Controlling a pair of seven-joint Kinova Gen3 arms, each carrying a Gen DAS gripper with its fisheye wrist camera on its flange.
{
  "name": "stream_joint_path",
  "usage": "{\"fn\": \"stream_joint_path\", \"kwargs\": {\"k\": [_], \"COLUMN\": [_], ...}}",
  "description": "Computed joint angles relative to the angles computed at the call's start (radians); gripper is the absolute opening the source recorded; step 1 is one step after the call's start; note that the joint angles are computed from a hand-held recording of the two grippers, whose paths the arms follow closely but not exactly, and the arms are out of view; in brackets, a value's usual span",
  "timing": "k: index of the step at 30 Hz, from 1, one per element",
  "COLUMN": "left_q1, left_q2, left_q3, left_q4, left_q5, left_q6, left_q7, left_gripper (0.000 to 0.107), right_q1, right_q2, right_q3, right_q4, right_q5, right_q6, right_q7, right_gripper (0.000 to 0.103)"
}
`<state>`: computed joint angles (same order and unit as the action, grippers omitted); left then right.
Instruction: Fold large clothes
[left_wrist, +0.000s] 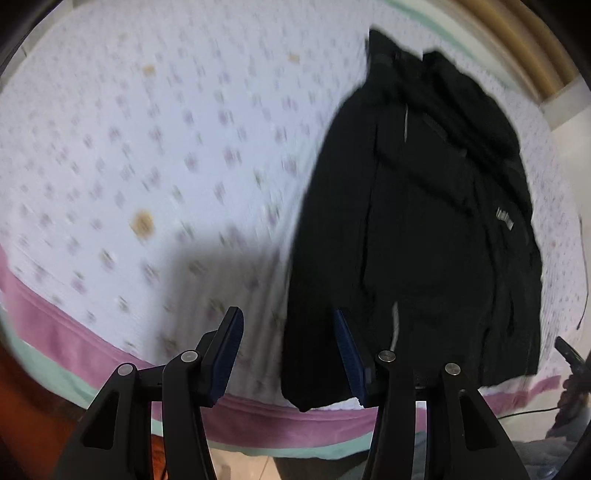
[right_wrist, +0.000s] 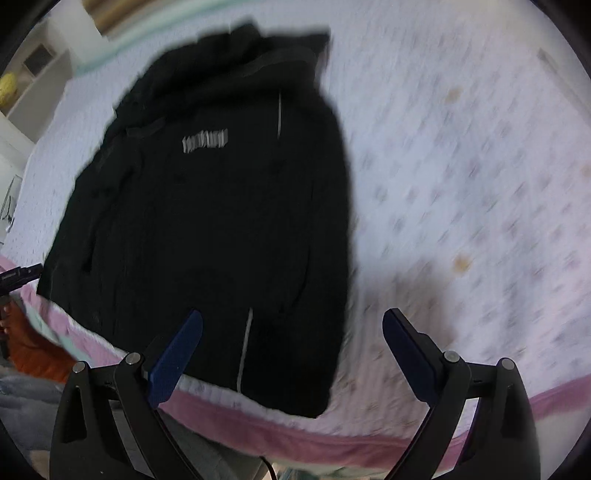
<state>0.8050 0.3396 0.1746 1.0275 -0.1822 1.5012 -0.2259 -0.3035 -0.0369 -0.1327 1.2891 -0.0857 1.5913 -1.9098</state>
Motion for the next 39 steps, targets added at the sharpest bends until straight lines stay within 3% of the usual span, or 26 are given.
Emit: {"fn": "stream_joint_path", "kwargs": {"k": [3, 10, 12, 14, 15, 16, 18, 19, 20, 22, 24, 28, 33, 36, 39], "left_q1": [-0.011, -0.067, -0.076, -0.089, -0.087, -0.071, -0.026, 0.018, 0.064, 0.140, 0.146, 0.174, 0.210, 0.224, 0.207], "left_q2": [-0.020, -0.139, -0.141, -0.116, -0.107, -0.103, -0.119, -0.128, -0.128, -0.098, -0.073, -0.044, 0.037, 0.082, 0.124], "left_q3": [0.008, 0.043, 0.070, 0.127, 0.145, 0.144, 0.088, 0.041, 0.000, -0.034, -0.003, 0.025, -0.012, -0.054, -0.043], "left_q4": [0.079, 0.327, 0.342, 0.314, 0.309, 0.312, 0.346, 0.356, 0.355, 0.305, 0.232, 0.092, -0.140, -0.279, -0.418], "left_q5": [0.047, 0.135, 0.133, 0.081, 0.055, 0.035, 0.022, 0.019, 0.002, -0.070, -0.131, -0.259, -0.331, -0.364, -0.424], "left_q6": [-0.100, -0.381, -0.411, -0.386, -0.385, -0.399, -0.465, -0.484, -0.487, -0.444, -0.362, -0.241, -0.100, -0.036, 0.024], "left_q7": [0.007, 0.095, 0.101, 0.122, 0.143, 0.179, 0.260, 0.301, 0.341, 0.407, 0.412, 0.427, 0.312, 0.202, 0.080], "left_gripper": [0.052, 0.052, 0.052, 0.052, 0.048, 0.037, 0.020, 0.014, 0.014, 0.011, 0.010, 0.010, 0.010, 0.010, 0.010], "right_q1": [0.000, 0.087, 0.104, 0.113, 0.103, 0.094, 0.093, 0.081, 0.077, 0.075, 0.074, 0.060, 0.045, 0.053, 0.040], "right_q2": [-0.008, -0.047, -0.056, -0.064, -0.062, -0.063, -0.044, -0.042, -0.044, -0.052, -0.067, -0.077, -0.048, -0.040, -0.010], "right_q3": [-0.001, 0.076, 0.084, 0.076, 0.089, 0.083, 0.041, 0.042, 0.036, 0.045, 0.047, 0.043, 0.030, 0.036, 0.014], "right_q4": [0.069, 0.237, 0.267, 0.282, 0.282, 0.277, 0.245, 0.242, 0.230, 0.206, 0.164, 0.027, -0.113, -0.172, -0.242], "right_q5": [-0.011, -0.203, -0.249, -0.275, -0.283, -0.275, -0.227, -0.220, -0.207, -0.220, -0.221, -0.209, -0.148, -0.131, -0.078], "right_q6": [-0.010, -0.094, -0.118, -0.140, -0.149, -0.153, -0.129, -0.130, -0.126, -0.118, -0.108, -0.088, -0.077, -0.103, -0.137], "right_q7": [-0.035, -0.047, -0.034, -0.023, -0.006, -0.004, -0.011, -0.007, -0.004, 0.016, 0.022, 0.081, 0.149, 0.133, 0.092], "right_gripper": [0.099, 0.099, 0.099, 0.099, 0.095, 0.086, 0.077, 0.058, 0.048, 0.025, 0.017, 0.014, 0.013, 0.013, 0.013]}}
